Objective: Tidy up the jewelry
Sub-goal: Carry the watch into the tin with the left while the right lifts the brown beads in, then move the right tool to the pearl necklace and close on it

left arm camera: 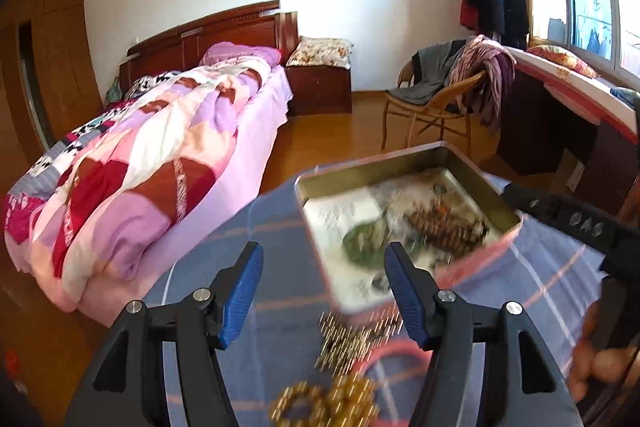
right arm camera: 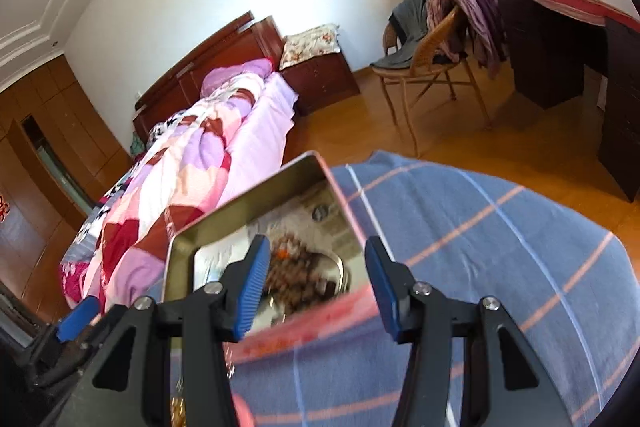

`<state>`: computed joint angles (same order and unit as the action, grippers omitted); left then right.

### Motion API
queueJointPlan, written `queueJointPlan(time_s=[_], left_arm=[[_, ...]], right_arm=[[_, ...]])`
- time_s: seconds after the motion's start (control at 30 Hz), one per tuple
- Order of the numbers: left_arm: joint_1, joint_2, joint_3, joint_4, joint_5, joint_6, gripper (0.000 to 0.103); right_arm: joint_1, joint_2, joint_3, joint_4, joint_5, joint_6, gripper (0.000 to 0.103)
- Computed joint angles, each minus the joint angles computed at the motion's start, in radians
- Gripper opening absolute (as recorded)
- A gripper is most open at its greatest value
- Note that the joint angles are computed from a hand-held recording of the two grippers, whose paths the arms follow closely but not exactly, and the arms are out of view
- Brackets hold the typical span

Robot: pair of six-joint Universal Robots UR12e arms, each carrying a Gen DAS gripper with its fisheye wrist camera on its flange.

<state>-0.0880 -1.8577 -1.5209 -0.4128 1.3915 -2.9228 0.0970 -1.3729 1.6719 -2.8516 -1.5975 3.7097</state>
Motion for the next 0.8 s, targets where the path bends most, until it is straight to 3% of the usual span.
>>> queueJointPlan(time_s=[0.47, 0.8], left_arm=[[0.071, 0.123, -0.165, -0.061, -0.018, -0.117, 0.063], [0.107, 0.194, -0.264, -0.076, -0.006, -0.076, 0.063]], right_arm=[[0.036, -0.097, 0.11, 0.08, 0.043, -0.103, 0.054], [0.055, -0.136, 0.157, 0.104, 0.06, -0.134, 0.054]])
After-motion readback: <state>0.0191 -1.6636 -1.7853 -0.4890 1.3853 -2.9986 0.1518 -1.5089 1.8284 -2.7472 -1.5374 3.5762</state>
